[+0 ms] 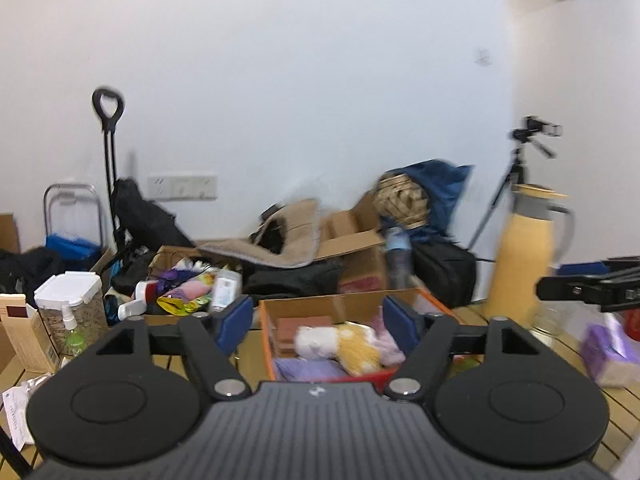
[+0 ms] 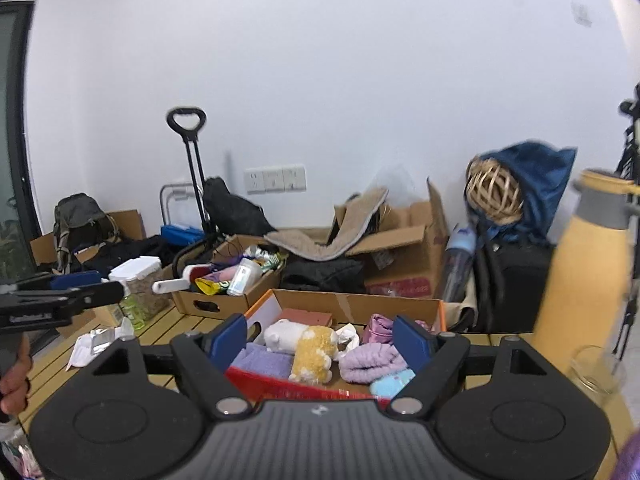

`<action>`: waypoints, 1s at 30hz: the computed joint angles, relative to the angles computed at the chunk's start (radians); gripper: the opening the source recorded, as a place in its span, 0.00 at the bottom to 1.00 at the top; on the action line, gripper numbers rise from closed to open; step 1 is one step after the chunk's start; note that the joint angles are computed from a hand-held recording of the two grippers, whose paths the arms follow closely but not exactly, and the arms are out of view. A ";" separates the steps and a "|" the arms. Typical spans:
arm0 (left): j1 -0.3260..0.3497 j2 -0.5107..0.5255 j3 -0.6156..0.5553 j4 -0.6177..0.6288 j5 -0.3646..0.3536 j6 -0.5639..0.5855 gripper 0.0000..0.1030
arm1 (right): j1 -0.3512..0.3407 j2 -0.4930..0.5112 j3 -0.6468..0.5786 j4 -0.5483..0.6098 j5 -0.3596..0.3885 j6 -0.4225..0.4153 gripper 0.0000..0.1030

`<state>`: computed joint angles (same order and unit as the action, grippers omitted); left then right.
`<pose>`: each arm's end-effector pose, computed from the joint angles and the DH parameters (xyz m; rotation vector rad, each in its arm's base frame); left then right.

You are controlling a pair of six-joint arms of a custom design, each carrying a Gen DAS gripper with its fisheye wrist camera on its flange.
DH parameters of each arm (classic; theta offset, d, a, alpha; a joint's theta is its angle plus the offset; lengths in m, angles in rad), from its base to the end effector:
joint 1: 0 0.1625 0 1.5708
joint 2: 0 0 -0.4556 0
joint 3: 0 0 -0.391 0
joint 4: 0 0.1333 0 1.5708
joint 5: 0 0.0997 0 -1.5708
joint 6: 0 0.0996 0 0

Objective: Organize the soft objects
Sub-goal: 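Withdraw both grippers from the box back over the table, then lower both open grippers toward the white foam ball and clear plastic bag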

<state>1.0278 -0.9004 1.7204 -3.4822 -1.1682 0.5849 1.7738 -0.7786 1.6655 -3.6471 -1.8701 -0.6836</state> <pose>-0.2023 -0.6688 0.2798 1.0163 2.1551 -1.4254 0.2423 -0.6616 0.2365 0.7504 -2.1101 1.3837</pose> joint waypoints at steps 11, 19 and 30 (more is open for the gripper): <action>-0.056 -0.223 0.632 -0.465 -0.008 -0.043 0.96 | -0.008 -0.023 0.593 -0.640 0.050 -0.020 0.89; -0.048 -0.205 0.670 -0.489 0.050 -0.081 0.98 | -0.010 0.059 0.623 -0.696 0.005 -0.026 0.89; 0.043 -0.108 0.547 -0.372 0.021 -0.137 0.98 | -0.078 0.104 0.525 -0.587 0.031 0.047 0.84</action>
